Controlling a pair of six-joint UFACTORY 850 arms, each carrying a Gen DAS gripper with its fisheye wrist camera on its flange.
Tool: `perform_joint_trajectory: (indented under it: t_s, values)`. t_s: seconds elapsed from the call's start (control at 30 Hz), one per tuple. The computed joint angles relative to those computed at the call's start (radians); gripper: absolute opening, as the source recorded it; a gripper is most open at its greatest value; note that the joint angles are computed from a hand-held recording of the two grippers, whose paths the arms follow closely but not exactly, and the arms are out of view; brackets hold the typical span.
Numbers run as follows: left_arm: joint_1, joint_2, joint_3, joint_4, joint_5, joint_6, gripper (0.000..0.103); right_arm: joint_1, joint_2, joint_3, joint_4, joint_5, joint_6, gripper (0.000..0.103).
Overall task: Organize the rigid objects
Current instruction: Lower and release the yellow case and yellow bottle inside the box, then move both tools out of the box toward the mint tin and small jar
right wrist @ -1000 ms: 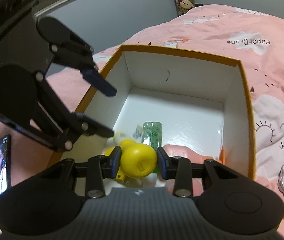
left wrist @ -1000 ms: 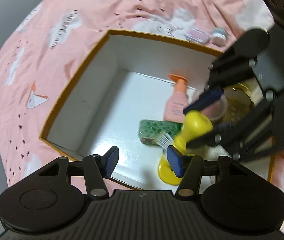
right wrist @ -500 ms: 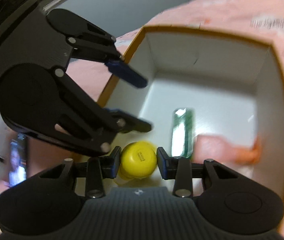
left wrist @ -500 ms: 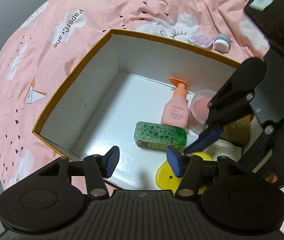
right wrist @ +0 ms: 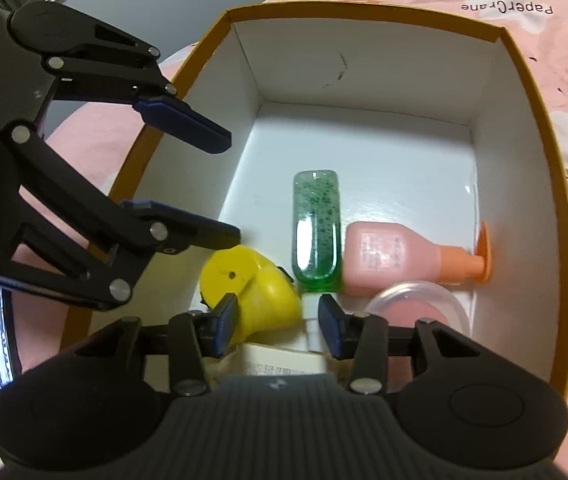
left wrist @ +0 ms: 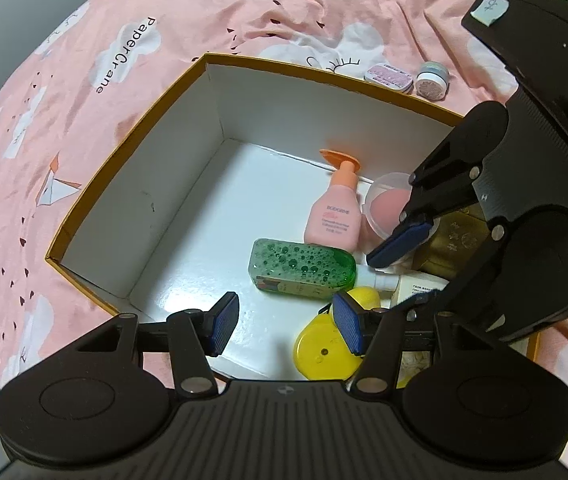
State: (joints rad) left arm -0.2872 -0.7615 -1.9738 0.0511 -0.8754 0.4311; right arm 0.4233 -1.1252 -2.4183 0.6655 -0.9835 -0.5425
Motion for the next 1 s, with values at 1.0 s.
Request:
perform_joint_trajectory:
  t_s: [1.0]
  values:
    - [-0.056, -0.009, -0.055, -0.171, 0.067, 0.103, 0.064, -0.129, 0.321, 0.461, 0.183, 0.388, -0.199, 0.062]
